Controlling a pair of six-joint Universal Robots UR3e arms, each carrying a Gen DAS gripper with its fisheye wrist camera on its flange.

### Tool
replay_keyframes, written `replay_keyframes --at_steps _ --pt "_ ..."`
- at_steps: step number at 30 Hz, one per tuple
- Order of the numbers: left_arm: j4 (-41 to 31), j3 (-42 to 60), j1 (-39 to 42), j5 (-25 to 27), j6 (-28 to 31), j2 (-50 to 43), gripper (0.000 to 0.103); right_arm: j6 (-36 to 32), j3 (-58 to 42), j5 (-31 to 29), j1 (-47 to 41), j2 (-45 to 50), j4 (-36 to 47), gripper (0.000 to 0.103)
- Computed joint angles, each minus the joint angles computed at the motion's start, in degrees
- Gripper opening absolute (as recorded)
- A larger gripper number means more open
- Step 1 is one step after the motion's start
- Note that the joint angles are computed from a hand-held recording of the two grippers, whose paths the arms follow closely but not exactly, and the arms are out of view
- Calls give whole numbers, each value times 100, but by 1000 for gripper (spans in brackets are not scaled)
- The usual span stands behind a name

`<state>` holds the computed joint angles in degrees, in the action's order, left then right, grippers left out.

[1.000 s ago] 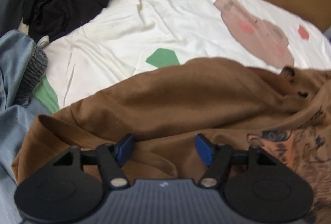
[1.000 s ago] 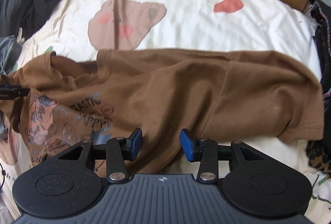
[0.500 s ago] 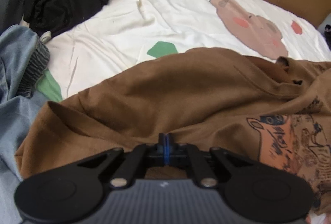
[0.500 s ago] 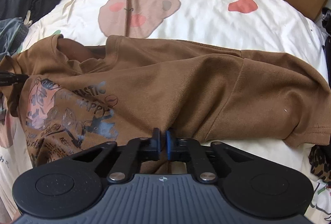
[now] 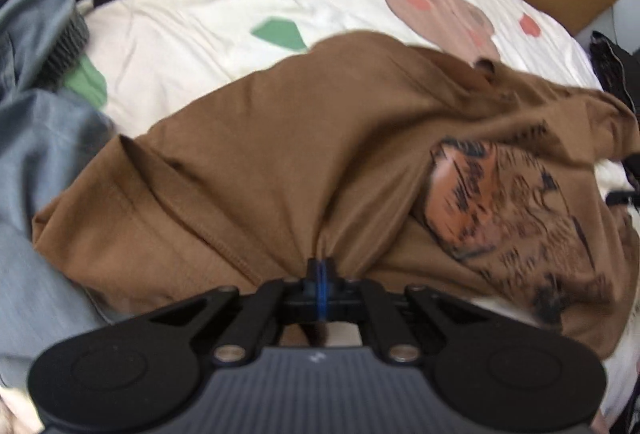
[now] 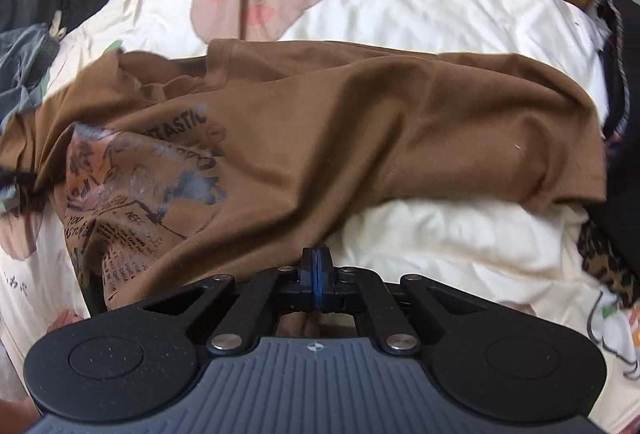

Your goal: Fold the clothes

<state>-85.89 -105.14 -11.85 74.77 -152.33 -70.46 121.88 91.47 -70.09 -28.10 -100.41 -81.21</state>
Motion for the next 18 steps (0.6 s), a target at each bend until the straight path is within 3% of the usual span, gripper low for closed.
replay_keyframes --at_steps 7,9,12,18 --pt "67 -278 -279 83 -231 -19 0 410 -150 648 17 180 -351 6" --pt "64 -182 -317 120 -318 -179 1 462 -144 962 104 231 -571 22" --pt "-56 13 -313 101 -283 -204 2 518 -101 1262 426 434 -1198 36" --pt "-422 639 -113 -46 -163 -274 3 949 -218 1263 1118 1171 -2466 36"
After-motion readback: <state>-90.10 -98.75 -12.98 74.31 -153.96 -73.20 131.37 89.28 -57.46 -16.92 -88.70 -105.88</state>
